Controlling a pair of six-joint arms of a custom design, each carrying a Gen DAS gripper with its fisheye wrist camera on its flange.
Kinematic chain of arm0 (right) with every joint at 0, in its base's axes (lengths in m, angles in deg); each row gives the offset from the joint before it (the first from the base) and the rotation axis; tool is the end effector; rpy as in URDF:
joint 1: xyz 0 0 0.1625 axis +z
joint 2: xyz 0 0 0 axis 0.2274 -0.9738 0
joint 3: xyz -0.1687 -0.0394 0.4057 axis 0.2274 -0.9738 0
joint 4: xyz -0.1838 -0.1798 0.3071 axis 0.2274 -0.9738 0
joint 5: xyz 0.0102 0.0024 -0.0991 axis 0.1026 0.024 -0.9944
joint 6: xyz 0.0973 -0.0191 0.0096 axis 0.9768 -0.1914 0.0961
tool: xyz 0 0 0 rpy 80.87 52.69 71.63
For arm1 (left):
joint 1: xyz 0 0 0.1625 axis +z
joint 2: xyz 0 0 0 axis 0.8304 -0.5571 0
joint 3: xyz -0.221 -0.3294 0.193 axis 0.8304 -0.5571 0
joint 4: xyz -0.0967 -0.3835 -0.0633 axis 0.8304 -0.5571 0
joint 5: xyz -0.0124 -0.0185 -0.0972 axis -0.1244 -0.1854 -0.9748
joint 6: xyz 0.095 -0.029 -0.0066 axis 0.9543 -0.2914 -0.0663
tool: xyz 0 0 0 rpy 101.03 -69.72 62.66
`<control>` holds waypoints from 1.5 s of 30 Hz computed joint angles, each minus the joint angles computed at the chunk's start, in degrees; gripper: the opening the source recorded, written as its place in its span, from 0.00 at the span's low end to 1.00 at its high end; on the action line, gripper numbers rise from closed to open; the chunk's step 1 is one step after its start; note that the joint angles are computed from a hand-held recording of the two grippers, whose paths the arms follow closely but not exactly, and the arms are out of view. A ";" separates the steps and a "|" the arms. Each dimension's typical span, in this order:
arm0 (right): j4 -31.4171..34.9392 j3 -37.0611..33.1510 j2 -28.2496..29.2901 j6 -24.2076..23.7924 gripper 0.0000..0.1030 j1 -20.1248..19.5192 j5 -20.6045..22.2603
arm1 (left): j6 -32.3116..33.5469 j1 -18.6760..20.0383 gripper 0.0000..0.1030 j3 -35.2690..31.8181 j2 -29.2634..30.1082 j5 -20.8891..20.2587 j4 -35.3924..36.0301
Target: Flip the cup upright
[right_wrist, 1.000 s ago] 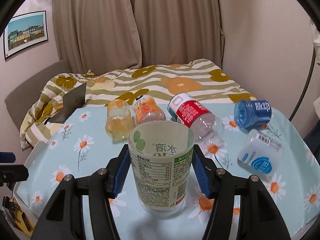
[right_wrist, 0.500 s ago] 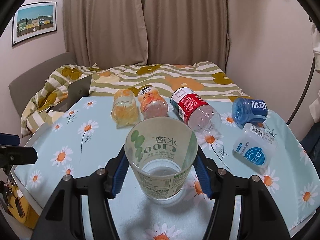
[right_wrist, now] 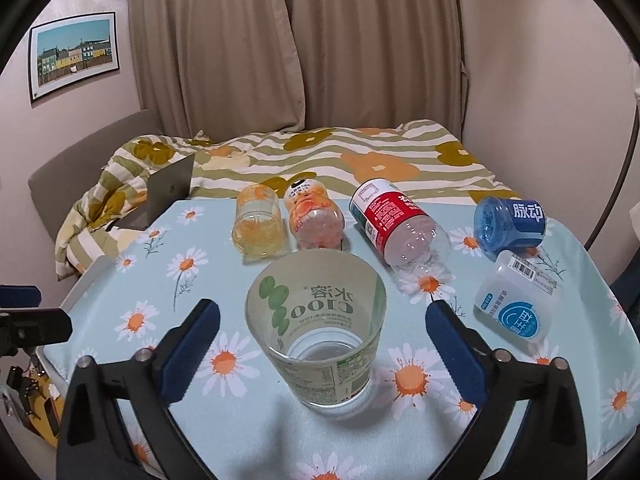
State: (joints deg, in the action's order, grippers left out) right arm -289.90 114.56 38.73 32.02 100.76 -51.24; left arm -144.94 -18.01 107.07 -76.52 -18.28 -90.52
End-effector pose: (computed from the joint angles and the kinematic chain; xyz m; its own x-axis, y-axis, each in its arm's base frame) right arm 0.2683 -0.3885 -0.0051 -0.7336 -0.3591 0.5770 -0.6547 0.6012 -0.4582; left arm -0.0812 -0.3362 0.2648 -0.7457 -0.2444 -0.6198 0.1952 0.8094 -0.5539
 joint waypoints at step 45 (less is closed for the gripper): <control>44.80 4.77 -33.37 16.14 1.00 6.34 -12.64 | -24.74 -19.60 1.00 -10.37 5.53 3.38 29.08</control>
